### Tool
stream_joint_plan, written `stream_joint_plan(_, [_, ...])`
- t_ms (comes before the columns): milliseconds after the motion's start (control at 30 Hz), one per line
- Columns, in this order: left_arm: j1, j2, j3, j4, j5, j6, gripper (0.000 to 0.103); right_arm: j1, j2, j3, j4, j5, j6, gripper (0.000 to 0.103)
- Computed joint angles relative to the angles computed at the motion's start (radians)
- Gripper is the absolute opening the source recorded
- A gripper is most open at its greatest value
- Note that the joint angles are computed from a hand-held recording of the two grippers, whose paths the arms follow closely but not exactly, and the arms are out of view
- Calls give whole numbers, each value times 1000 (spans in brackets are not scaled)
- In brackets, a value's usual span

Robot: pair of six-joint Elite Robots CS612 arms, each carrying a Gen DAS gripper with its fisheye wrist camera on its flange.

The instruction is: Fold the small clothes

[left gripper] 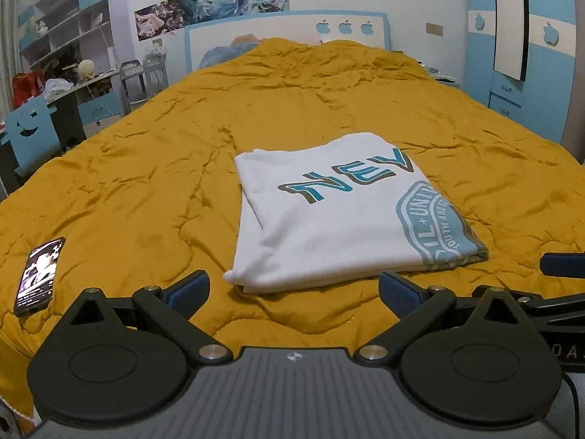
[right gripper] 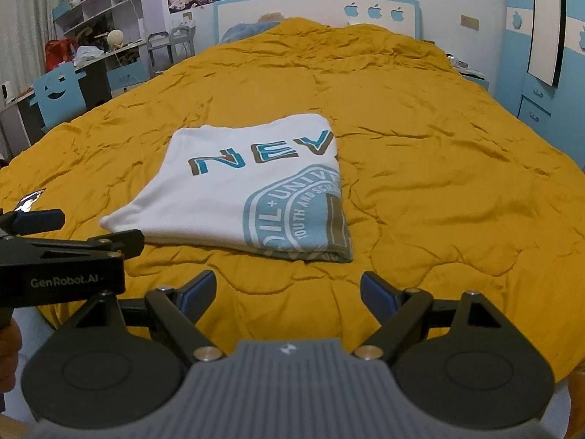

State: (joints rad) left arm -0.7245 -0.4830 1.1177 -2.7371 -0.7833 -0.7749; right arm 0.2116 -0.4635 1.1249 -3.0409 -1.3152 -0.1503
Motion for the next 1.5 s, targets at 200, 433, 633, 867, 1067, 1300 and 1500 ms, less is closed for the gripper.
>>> stream_joint_plan(200, [0,-2,0,15,-2,-17,103,-1,-2,3,4,0,5,82])
stream_joint_plan(433, [1,-4,2,25,-4,-28,103,0,-2,3,3,0,6,82])
stream_joint_plan(633, [2,-5,3,32,-8,-32,103,0,0,1,5,0,3,82])
stream_joint_plan(867, [2,-5,0,40,-12,-32,103,0,1,1,6,4,2,82])
stream_joint_plan(1067, [2,-4,-1,40,-12,-32,103,0,3,0,-1,1,-5,82])
stream_joint_plan(1300, [2,-5,1,44,-16,-29,103,-1,4,-1,0,6,-11,82])
stream_joint_plan(1500, [3,-6,1,44,-18,-25,103,-1,4,-2,0,8,-12,82])
